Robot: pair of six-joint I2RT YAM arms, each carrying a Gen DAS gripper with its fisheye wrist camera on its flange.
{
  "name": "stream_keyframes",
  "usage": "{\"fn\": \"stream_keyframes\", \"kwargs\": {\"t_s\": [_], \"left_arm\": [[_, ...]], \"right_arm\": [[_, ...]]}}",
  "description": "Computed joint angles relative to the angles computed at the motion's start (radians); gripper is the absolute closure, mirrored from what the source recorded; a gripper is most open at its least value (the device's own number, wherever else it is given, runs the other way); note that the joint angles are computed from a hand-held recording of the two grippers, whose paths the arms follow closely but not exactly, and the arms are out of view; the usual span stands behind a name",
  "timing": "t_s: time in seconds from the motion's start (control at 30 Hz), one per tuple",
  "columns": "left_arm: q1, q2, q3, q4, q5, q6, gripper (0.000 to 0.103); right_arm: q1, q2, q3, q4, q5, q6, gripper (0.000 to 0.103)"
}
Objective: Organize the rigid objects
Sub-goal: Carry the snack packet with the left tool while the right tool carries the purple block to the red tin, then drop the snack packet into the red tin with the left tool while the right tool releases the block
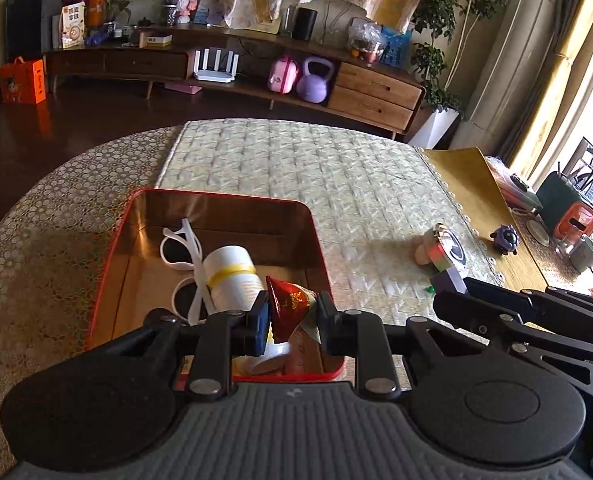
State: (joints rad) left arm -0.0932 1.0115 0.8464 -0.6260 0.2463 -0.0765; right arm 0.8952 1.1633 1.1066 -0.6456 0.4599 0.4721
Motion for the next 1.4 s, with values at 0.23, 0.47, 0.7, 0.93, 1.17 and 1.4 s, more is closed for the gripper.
{"fn": "stream_keyframes", "kwargs": {"t_s": [0.23, 0.47, 0.7, 0.93, 1.17, 1.4], "left_arm": [[0.137, 0.055, -0.007, 0.044, 0.044, 0.058, 0.079], [0.216, 0.148, -0.006, 0.11, 0.066, 0.103, 0.079], [0.224, 0.258, 0.016, 0.187, 0.048, 0.119, 0.079], [0.196, 0.358, 0.041, 0.256, 0.008, 0.115, 0.079], [0.171, 0.418, 0.057, 0.3, -0.015, 0.121, 0.079], [0.155, 0.462, 0.076, 0.322, -0.048, 0.128, 0.079]], "right_arm": [[-0.037, 0.121, 0.06, 0.041, -0.064, -0.037, 0.082], [-0.103, 0.239, 0.124, 0.096, -0.134, -0.102, 0.082], [-0.147, 0.367, 0.191, 0.122, -0.187, -0.146, 0.082], [-0.163, 0.485, 0.267, 0.126, -0.211, -0.188, 0.082], [-0.175, 0.552, 0.296, 0.124, -0.22, -0.196, 0.082], [-0.163, 0.573, 0.307, 0.123, -0.217, -0.201, 0.082]]}}
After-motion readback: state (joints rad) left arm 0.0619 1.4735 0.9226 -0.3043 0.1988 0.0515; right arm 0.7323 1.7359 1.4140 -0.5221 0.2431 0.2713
